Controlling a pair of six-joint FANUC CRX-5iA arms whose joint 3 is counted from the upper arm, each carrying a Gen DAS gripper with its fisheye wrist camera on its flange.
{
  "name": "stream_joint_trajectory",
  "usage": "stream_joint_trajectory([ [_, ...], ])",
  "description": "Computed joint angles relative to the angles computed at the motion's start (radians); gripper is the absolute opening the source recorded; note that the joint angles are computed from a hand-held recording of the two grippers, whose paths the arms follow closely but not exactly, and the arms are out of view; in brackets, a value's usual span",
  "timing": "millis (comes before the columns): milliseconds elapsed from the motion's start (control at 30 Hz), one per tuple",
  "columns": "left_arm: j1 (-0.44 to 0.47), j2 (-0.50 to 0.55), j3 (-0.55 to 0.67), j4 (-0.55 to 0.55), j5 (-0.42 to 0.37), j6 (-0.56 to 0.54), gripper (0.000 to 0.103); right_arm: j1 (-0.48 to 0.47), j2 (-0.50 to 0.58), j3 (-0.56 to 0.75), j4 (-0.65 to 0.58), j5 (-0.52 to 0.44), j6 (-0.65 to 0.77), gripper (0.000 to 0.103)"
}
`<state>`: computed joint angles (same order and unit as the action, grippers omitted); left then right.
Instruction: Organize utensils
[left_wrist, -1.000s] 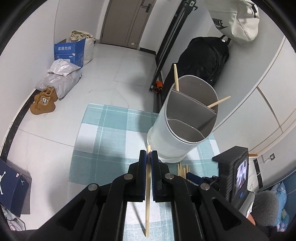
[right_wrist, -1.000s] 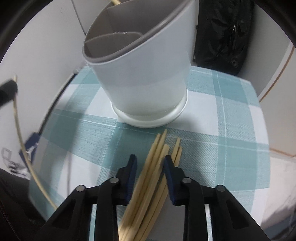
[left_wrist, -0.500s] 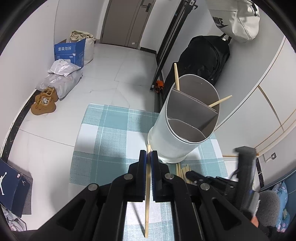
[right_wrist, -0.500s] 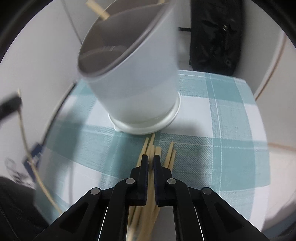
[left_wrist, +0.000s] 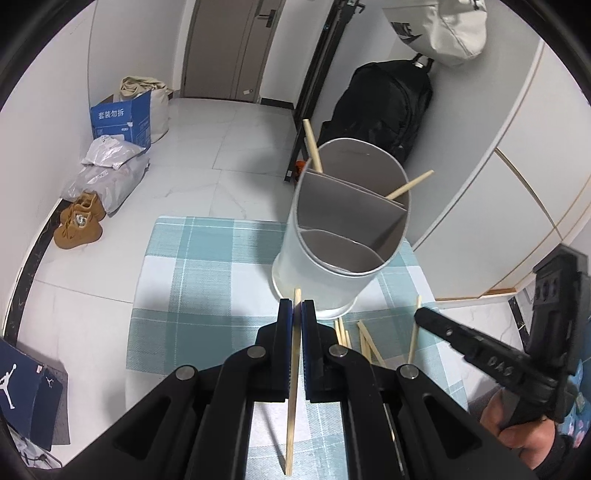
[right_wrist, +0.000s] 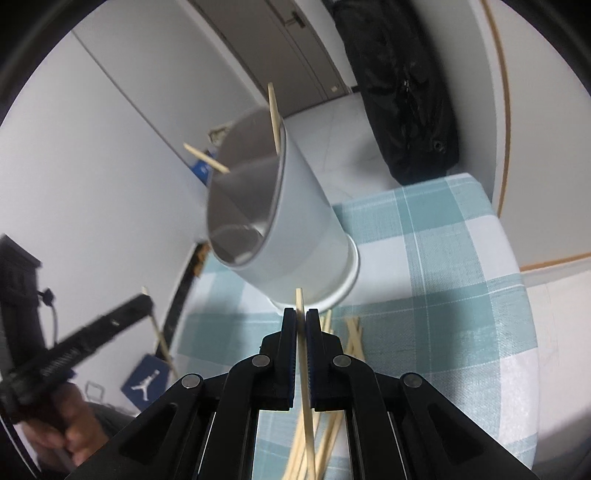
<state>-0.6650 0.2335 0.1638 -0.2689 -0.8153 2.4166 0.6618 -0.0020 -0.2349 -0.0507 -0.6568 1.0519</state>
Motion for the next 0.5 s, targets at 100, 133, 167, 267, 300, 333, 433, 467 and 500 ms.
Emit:
stream_joint_trajectory([
  [100,-0.007,0.003,0.009,-0.006,-0.012,0.000,0.001,0.001,-0.033,-0.030,0.006,0.051,-0.003,0.004],
  [133,-0.008,0.003,0.008,-0.004,-0.011,-0.004,0.001,0.004,-0.047,-0.045,0.016,0.072,-0.012,0.004],
  [167,-0.007,0.002,0.008,0.001,-0.009,-0.008,0.001,0.006,-0.061,-0.053,0.025,0.086,-0.017,0.004],
  [267,-0.011,0.004,0.019,0.006,-0.012,-0.024,0.001,0.026,-0.090,-0.096,0.105,0.137,-0.062,0.004],
  [300,-0.014,0.006,0.027,0.005,-0.017,-0.030,0.001,0.035,-0.098,-0.109,0.136,0.149,-0.078,0.004],
  [333,-0.017,0.011,0.037,0.003,-0.024,-0.034,0.001,0.044,-0.104,-0.118,0.163,0.156,-0.088,0.004],
  [433,-0.021,0.013,0.053,0.004,-0.031,-0.049,0.001,0.063,-0.123,-0.150,0.239,0.185,-0.122,0.003],
  [467,-0.020,0.015,0.057,0.007,-0.031,-0.055,0.001,0.068,-0.130,-0.155,0.247,0.192,-0.124,0.003],
  [500,-0.020,0.018,0.062,0.012,-0.035,-0.067,0.001,0.074,-0.136,-0.166,0.272,0.204,-0.137,0.003],
])
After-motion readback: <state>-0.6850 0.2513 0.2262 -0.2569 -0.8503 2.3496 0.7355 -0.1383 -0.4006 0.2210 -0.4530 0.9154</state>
